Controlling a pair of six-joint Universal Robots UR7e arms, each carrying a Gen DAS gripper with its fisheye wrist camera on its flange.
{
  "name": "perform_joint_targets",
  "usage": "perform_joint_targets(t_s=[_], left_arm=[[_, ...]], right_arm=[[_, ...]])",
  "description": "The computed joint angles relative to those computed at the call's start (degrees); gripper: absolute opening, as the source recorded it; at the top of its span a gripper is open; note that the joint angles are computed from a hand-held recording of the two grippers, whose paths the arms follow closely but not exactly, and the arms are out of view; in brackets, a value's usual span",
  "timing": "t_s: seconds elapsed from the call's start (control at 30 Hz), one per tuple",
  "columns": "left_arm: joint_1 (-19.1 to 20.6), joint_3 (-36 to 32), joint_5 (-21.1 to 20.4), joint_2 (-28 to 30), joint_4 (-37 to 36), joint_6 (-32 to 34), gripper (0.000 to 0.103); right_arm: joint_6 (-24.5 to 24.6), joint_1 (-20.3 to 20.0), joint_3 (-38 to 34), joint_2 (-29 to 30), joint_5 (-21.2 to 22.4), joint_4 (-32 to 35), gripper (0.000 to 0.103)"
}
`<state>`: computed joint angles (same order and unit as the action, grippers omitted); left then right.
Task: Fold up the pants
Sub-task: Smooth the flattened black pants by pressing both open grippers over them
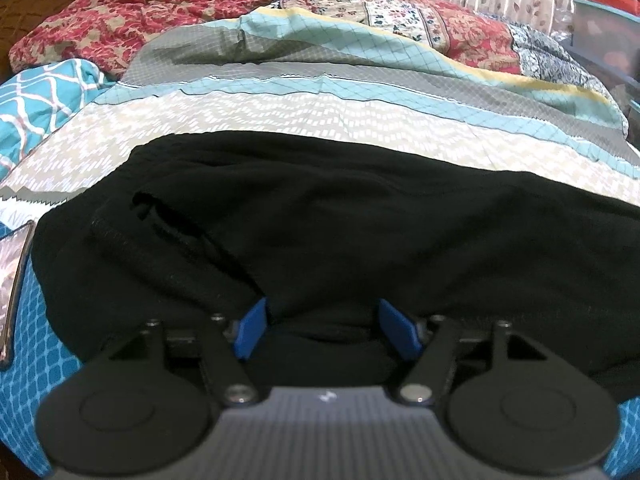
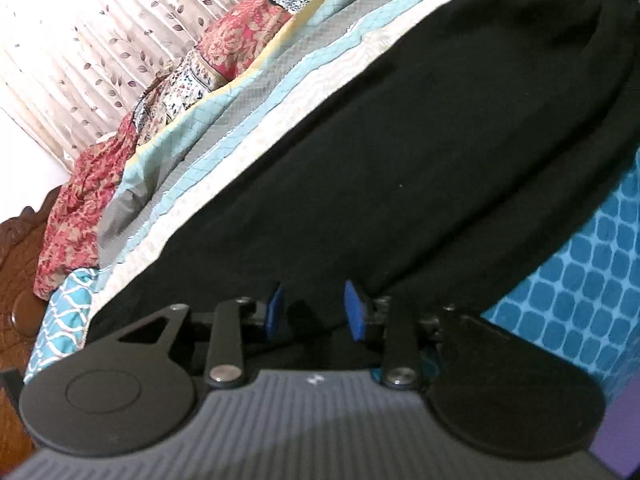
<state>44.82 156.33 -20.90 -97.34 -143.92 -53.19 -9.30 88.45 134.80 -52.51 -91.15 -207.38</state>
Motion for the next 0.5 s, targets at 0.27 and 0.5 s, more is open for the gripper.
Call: perform_joint_targets(t_s=[0.27, 0.5], left_arm=[[-3.28, -3.13, 0.19, -3.72, 15.34, -10.08, 0.069], [-10.53, -1.45, 1.01, -6.17, 19.67, -14.47, 0.073]], right_arm=[[0.89, -1.88, 3.64, -3.71, 3.41, -3.96, 0.045], [1.65, -3.33, 4.17, -2.42, 1.86, -5.14, 0.044]])
